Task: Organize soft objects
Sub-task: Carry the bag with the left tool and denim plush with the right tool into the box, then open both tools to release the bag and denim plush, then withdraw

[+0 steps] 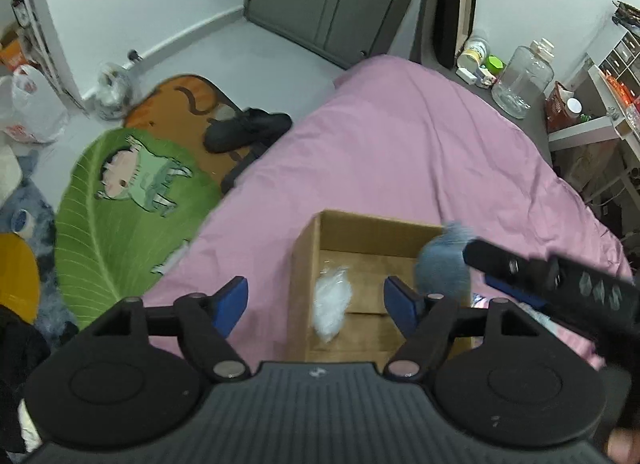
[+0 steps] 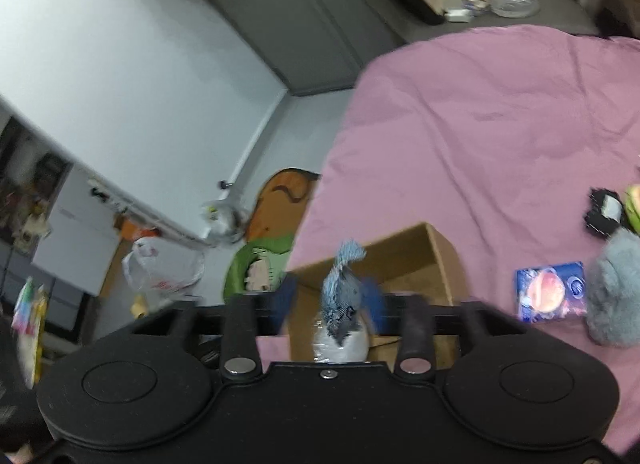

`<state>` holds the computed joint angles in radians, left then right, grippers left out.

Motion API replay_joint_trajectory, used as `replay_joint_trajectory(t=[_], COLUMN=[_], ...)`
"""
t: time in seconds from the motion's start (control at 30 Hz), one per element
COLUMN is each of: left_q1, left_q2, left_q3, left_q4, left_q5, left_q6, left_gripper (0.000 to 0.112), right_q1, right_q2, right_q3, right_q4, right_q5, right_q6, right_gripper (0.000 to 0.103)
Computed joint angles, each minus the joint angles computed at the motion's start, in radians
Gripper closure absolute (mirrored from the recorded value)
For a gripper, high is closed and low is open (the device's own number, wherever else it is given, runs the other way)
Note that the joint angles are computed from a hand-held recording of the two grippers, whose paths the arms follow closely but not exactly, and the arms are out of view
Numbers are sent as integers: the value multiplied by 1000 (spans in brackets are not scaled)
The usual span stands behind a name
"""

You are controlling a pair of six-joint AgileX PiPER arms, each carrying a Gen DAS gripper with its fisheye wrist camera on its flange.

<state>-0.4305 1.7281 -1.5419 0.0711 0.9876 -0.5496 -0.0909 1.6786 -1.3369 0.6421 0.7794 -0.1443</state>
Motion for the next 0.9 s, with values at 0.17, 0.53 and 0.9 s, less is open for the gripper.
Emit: replay_joint_trajectory(t=[0.17,0.53,0.9], left_q1=[-14,-67,-156], left_q2=[-109,-257,-315], left_q3=[99,203,236], left_q4=[102,214,226], left_q5=[-6,20,54], left_q6=[-63,-173,-175], left_gripper=[34,33,33], right_q1=[-5,21,-30], right_q2=[-58,-247,-421], right_q3=[57,174,280], right_q4=[-8,-165,-148], right_q5=[-12,-34,-63], right_q6=[19,102,7], right_gripper=[52,22,0])
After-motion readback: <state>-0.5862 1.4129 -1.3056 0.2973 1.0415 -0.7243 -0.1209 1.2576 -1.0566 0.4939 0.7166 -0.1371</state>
